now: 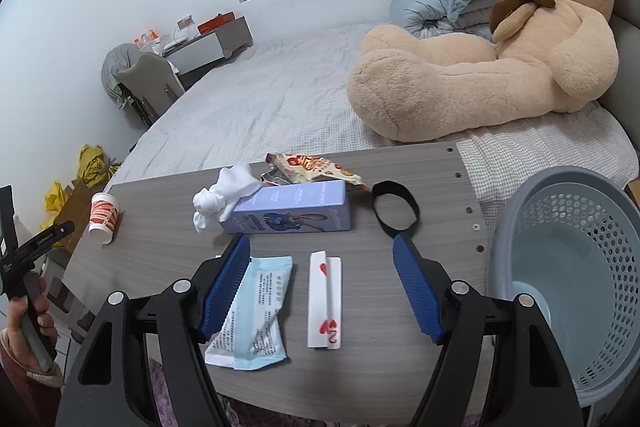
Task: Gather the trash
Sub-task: 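Move both tools back to the table and grasp the red-white cup with the left gripper, then lift the paper cup with the left gripper while the right gripper grasps the playing card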
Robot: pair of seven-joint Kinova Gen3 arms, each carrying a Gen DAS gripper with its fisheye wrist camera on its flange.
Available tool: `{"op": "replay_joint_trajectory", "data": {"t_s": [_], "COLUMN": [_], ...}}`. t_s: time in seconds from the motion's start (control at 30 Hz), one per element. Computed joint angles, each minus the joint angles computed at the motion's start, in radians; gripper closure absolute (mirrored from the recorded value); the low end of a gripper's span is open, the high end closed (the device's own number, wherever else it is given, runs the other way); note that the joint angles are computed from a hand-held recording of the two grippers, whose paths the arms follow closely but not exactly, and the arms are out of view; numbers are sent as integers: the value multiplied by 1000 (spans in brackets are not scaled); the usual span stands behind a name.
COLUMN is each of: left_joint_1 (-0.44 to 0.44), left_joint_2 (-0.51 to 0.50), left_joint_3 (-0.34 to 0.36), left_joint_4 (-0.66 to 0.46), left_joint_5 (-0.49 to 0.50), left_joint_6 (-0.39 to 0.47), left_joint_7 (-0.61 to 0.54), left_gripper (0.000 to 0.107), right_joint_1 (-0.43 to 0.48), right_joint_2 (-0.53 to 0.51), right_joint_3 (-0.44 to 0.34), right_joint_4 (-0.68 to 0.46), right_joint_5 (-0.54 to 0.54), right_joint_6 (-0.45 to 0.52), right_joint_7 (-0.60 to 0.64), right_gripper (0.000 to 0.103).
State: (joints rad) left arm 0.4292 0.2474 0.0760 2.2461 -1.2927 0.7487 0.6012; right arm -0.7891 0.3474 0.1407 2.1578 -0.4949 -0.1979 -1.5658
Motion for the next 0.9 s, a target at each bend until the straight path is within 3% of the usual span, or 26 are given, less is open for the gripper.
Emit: {"op": "replay_joint_trajectory", "data": {"t_s": [0.17,0.4,0.67,0.9], "left_joint_1": [-71,-185,-275,-291], "left_joint_2": [18,84,152,190], "left_joint_3": [-38,-76,-73,-69], "left_joint_4": [26,8,-42,-74], "left_joint_5": [-97,-245,-320,-315], "left_joint_6": [-102,-254,-327,-339], "left_joint_7": [38,91,99,65], "left_gripper": [17,17,17,17], "right_joint_1": [-163,-314,-385,-389], "right_joint_2": [53,120,148,152], "right_joint_3": [156,316,401,412], "right_joint_4": [-67,-130,-152,-154], "right_joint_5": [-68,-34,41,121], "right_joint_6": [70,147,189,203], "right_joint_7": [42,-24,-129,-218], "right_gripper": [32,32,32,32]}}
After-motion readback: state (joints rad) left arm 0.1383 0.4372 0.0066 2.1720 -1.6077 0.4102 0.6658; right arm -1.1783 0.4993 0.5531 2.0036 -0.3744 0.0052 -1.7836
